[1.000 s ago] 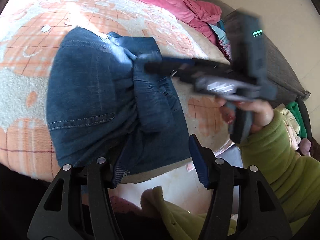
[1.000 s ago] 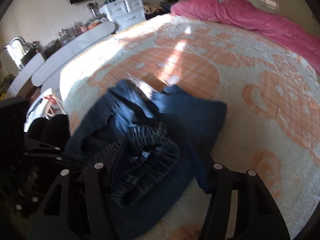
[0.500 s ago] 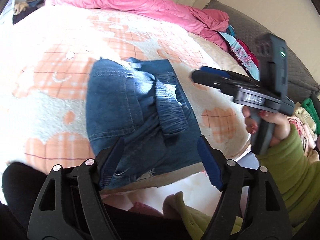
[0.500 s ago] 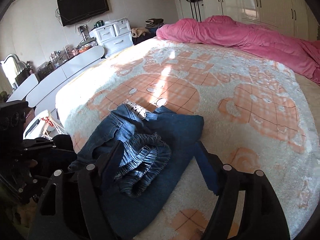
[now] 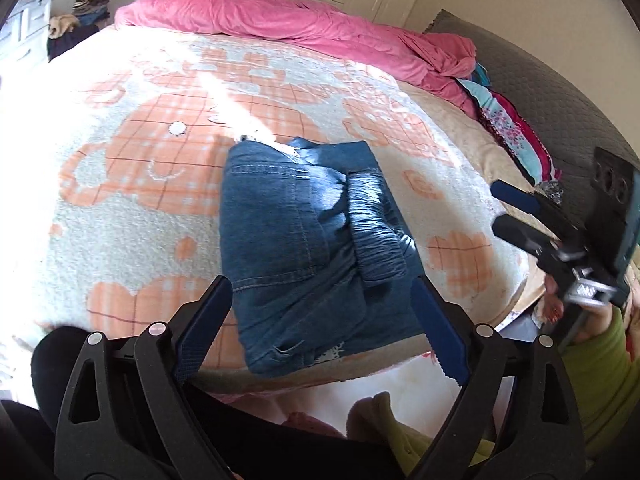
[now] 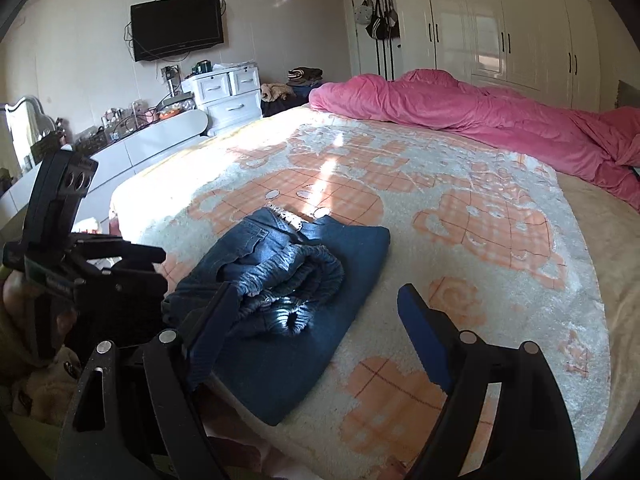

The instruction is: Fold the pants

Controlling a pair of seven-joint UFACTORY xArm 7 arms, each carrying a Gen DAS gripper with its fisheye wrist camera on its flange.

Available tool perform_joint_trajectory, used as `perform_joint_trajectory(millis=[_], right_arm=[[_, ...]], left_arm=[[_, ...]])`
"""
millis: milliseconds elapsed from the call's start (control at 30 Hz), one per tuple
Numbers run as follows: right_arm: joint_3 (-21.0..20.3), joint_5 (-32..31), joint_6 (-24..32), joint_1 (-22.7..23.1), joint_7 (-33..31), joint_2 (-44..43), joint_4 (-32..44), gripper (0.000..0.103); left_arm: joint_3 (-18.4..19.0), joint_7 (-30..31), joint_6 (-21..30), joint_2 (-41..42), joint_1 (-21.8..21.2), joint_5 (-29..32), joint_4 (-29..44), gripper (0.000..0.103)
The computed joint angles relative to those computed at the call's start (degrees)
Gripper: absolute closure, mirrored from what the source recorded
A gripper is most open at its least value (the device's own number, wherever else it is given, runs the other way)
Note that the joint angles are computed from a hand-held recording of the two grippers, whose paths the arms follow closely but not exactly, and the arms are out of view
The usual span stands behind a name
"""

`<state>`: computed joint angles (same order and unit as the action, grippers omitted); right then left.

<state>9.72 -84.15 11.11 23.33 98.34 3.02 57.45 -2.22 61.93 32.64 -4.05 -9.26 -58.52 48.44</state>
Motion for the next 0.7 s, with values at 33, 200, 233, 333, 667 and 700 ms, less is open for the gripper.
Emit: perform_joint_trajectory(millis=[33,200,233,333,667,700], right_arm=[[0.2,0.6,0.0,0.1,-1.2,0.0,-0.1,0.021],[0.4,2.4,-2.2,1.0,-4.5,1.4,0.4,0.021],[0.4,3.2,-2.5,1.2,-5.7,1.9,0.7,0.021],[0.2,2.5,-3.8,2.6,-6.5,3.9,2.3,0.021],[-1.1,12.0,-5.5,8.6,-21.5,13.8,10.4,0.024],[-1.0,13.4,-4.8,9.1,-24.1,14.7,11.4,0.026]], left_arm=[[0.1,-0.1,-0.1,0.1,0.1,-0.1,0.0,0.019],[-0.1,-1.4,-0.8,1.1,0.4,1.1,0.7,0.016],[-0.2,-1.9,-1.1,1.3,0.5,1.5,0.9,0.014],[-0.1,-2.5,-1.4,2.6,1.1,1.9,2.0,0.013],[-1.7,-9.0,-0.2,11.8,4.9,7.5,11.3,0.027],[-2.1,-9.7,0.6,13.0,5.2,8.7,12.6,0.041]])
